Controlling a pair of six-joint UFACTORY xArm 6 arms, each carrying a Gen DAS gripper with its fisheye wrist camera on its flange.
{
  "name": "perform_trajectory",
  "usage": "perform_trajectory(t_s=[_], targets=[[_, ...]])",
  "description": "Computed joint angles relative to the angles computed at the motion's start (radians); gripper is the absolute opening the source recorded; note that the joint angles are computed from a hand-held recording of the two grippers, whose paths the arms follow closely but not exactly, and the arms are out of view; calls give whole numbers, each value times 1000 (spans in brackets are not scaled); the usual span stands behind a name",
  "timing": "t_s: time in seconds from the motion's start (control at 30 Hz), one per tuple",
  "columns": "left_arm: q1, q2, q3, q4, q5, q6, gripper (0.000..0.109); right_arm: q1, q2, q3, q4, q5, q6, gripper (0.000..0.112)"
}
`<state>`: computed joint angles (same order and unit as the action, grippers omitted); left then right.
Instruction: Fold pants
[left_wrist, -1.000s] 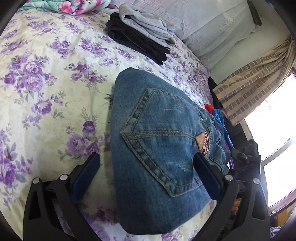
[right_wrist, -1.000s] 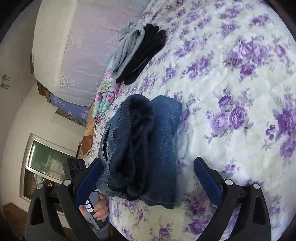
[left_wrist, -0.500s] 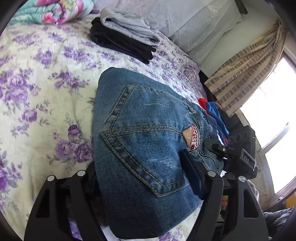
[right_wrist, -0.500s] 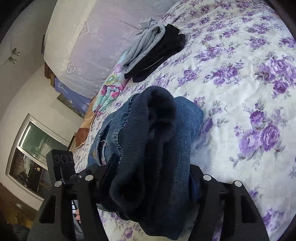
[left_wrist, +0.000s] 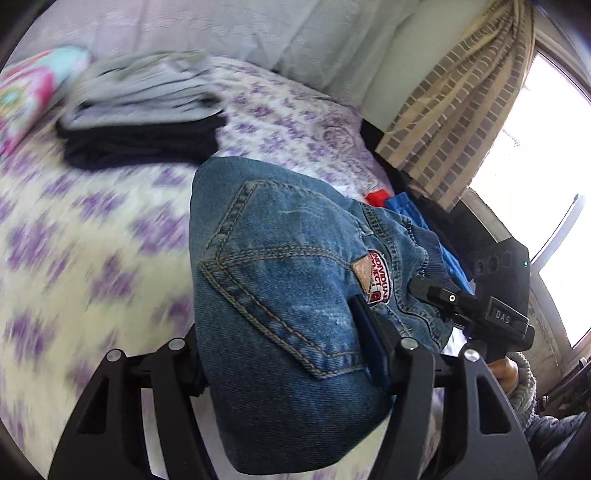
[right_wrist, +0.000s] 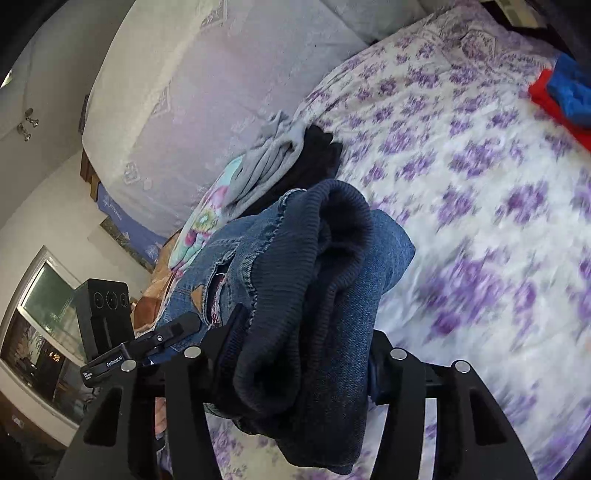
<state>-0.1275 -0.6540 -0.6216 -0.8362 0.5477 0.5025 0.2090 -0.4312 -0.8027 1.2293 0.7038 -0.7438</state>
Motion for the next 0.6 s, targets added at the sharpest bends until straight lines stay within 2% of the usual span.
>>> perform_trajectory(t_s=[0.17, 0.3, 0.43, 0.6], targets=[[-87, 402, -392, -25, -91, 48, 62, -112, 264, -332, -41, 0, -10, 54], [-68, 704, -752, 15, -58, 11, 62, -162, 528, -664, -86, 30, 16, 54], [-42, 979, -1099, 88, -16, -92, 62, -190, 830, -1057, -159, 114, 96, 54], [-24, 1288, -1471, 234, 11, -294, 62, -182, 1237, -1580, -254, 152, 247, 54]])
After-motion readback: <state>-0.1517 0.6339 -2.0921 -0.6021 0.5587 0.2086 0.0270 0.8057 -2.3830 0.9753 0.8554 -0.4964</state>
